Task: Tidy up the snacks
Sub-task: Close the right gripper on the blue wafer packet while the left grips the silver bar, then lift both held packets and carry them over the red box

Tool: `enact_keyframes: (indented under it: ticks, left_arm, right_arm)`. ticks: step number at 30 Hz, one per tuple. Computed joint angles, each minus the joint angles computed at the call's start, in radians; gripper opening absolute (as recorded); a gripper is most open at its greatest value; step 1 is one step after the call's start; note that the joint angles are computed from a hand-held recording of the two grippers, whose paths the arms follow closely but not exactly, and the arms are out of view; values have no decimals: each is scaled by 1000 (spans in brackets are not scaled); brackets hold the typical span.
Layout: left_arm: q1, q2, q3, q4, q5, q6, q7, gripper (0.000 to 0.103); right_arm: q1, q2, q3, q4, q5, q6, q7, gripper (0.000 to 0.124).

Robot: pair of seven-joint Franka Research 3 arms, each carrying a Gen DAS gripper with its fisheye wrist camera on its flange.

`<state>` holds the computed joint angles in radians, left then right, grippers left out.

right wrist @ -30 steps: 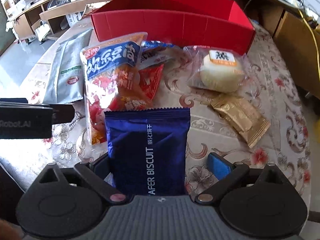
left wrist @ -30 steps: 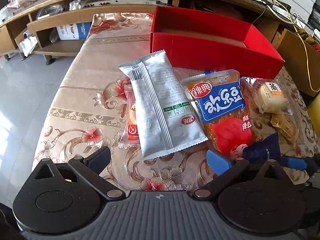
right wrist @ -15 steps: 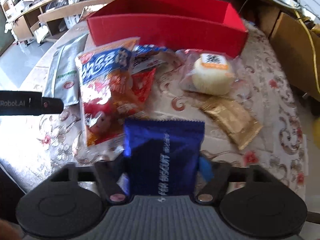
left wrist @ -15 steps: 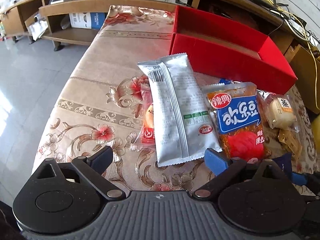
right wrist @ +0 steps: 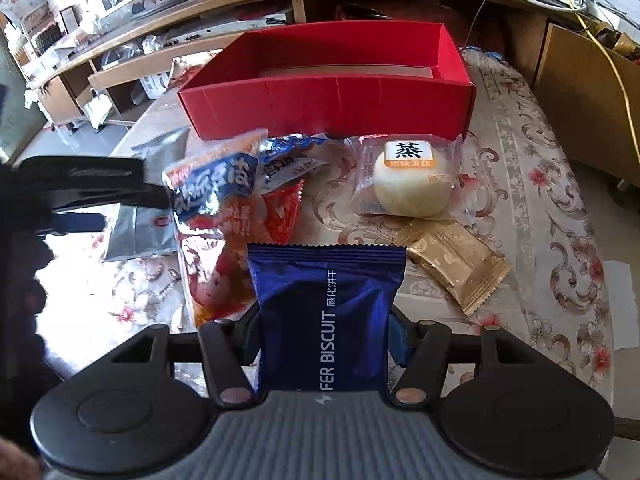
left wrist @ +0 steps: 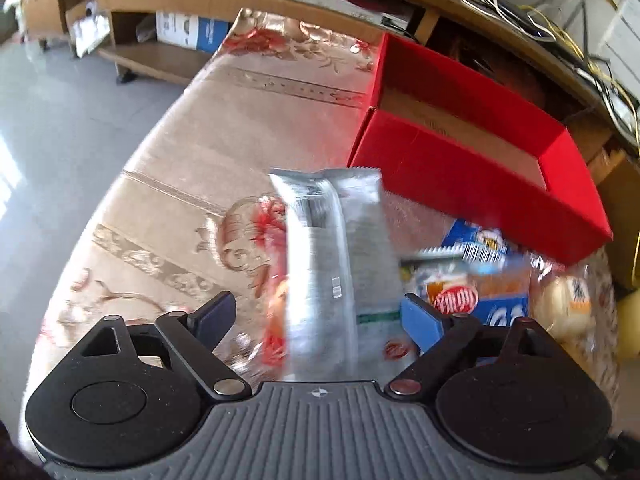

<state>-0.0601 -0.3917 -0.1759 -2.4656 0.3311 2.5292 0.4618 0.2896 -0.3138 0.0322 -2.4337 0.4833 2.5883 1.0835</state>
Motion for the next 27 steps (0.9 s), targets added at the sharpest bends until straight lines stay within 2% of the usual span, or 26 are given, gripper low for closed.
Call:
enact_keyframes:
  ticks: [4,7,10,13,15,27]
  left_arm:
    - [20,58,-16,53,48,-36,-18,90]
    - [23,80,-6,70,59,-49,-21,90]
    - [22,72,-4,55,77,-33,-24,90]
    - [11,57,6,35,78,-5,11,80]
    - [-1,41,22,19,45,15,48,68]
    - [-3,-48,13,-27,4,23,96,56]
  right_arm:
    - [4,6,-8,9,19,-15,-10,60]
    - [4,11,-12,15,33,-27,-18,60]
    - [-1,21,-9,26,34,-32,-13,60]
    - [-5,31,-4,36,29,-23,-9,60]
    - [-4,28,-4,37,32,-15,-14,60]
    - [12,12,-4,35,54,19,-30,60]
